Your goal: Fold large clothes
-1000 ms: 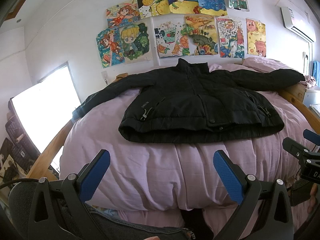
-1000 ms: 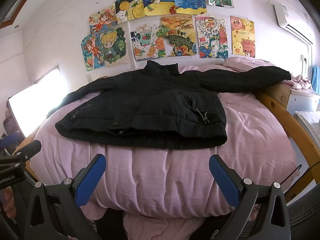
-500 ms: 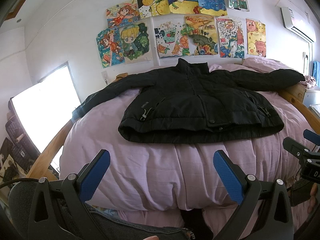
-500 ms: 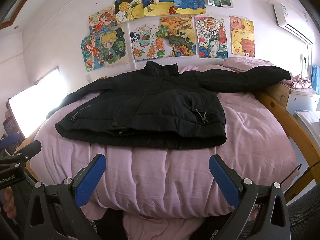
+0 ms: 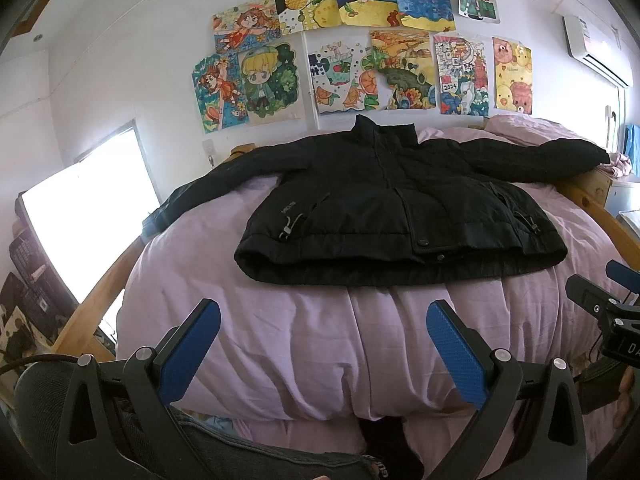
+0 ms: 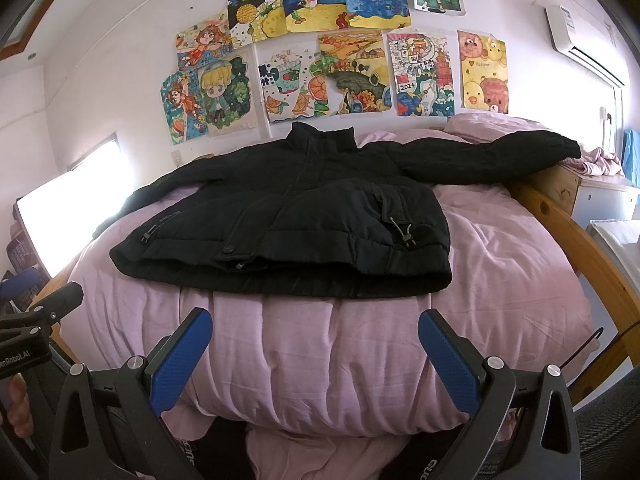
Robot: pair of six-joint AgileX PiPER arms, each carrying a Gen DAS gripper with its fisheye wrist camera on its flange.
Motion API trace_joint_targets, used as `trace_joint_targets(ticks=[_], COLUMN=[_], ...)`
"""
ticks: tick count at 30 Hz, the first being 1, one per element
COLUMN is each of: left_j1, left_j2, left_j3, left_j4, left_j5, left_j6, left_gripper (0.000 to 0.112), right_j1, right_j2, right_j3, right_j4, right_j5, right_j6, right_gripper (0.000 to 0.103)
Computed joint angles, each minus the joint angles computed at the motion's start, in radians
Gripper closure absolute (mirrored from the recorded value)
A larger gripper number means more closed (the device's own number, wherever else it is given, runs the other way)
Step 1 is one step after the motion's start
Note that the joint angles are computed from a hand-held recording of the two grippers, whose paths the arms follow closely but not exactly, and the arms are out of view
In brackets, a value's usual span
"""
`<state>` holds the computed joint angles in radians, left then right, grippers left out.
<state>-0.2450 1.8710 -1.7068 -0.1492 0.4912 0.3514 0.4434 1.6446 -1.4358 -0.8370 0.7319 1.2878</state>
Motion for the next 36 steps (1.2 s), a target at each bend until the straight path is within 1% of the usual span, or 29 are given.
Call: trace_joint_targets(ticks=[26, 32, 34, 36], left_j1=[0.001, 0.007, 0.005, 0.005], left_j2=[0.003, 0.01, 0.028, 0.031], left_j3=[-0.003, -0.033, -0.032, -0.039], left_j4=[-0.006, -0.002, 0.0, 0.005], left_j5=[0.003, 0.039, 0.022, 0.03], left_j6=[0.004, -0.002, -0.007, -0.014], left_gripper=[0.011, 0.011, 0.011, 0.011], right_j1=[-0.004, 0.002, 0.0, 0.001], right_j2=[-0.008, -0.008, -0.012, -0.011], right_j3=[0.012, 0.004, 0.013, 0.01], right_j4=[0.005, 0.018, 0.015, 0.014], right_j5=[-0.009, 0.003, -0.001, 0.005], right_j6=[0.0, -0.013, -0.009, -0.008], right_gripper=[0.0, 0.0, 0.0, 0.0])
